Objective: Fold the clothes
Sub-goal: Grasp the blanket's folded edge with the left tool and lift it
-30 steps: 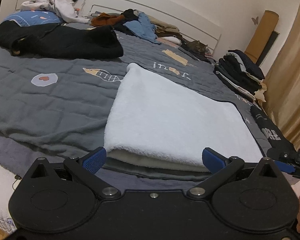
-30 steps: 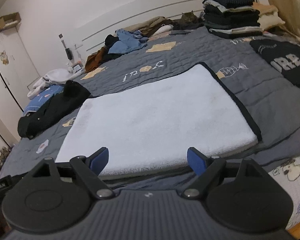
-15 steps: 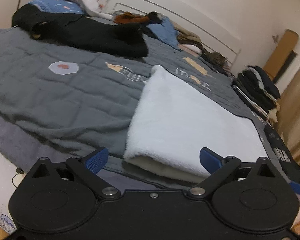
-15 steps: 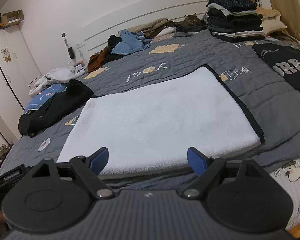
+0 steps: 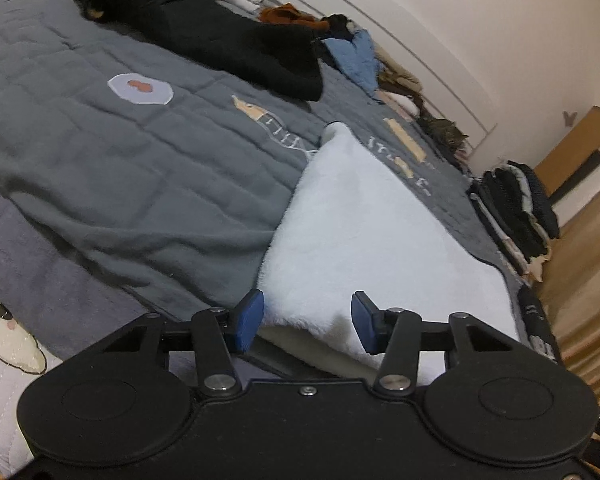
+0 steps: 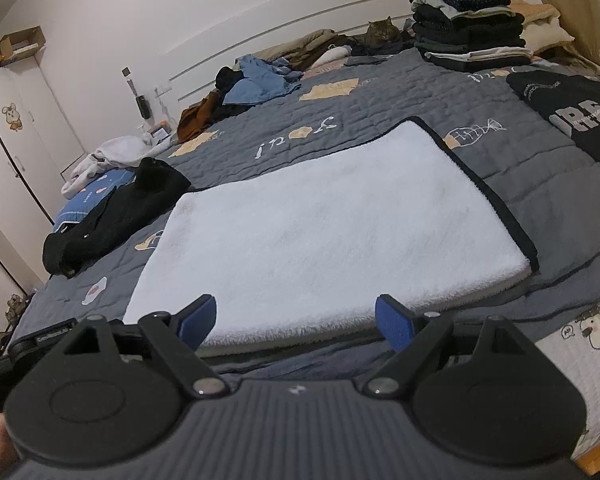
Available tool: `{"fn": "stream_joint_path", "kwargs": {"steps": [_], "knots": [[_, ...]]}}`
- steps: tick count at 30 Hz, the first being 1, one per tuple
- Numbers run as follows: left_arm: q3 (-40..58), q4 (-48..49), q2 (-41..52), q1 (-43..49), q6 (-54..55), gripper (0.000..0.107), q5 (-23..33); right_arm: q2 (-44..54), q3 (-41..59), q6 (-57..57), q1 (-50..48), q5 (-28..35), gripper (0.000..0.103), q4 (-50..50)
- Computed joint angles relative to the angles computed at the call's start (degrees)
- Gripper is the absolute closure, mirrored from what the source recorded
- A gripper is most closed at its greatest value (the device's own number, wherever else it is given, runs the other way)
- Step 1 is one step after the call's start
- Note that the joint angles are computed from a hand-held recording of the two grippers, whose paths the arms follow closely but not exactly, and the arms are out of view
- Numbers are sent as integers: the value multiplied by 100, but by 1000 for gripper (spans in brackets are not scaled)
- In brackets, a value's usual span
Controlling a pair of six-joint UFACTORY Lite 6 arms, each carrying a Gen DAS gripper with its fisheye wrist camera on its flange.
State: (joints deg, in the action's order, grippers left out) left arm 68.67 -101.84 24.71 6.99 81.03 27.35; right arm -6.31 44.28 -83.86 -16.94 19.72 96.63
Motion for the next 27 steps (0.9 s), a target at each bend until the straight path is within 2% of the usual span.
{"fn": "stream_joint_path", "kwargs": {"steps": [5, 9, 12, 15, 17, 22, 25, 27], "knots": [[359, 173, 388, -79, -385, 50, -133, 7, -27, 4, -8, -15, 14, 58], [552, 550, 706, 40, -1083, 49, 199, 70, 1, 79, 4, -37, 14, -10], [507, 336, 741, 82, -1001, 48, 335, 129, 28, 174, 14, -41, 13, -99], [467, 140, 744, 122, -933, 55, 504, 160, 42, 219, 0, -22, 13, -169], [448, 169, 689, 109, -955, 85, 459, 169, 35, 201, -9, -26, 13, -172], [43, -879, 252, -120, 182, 88, 220, 183, 19, 217, -59, -17, 13, -200], [296, -460, 494, -191, -464, 86, 95, 227, 30, 246, -113, 8, 13, -264], [397, -399, 638, -210, -643, 77, -10, 224, 10, 273, -135, 17, 13, -311]]}}
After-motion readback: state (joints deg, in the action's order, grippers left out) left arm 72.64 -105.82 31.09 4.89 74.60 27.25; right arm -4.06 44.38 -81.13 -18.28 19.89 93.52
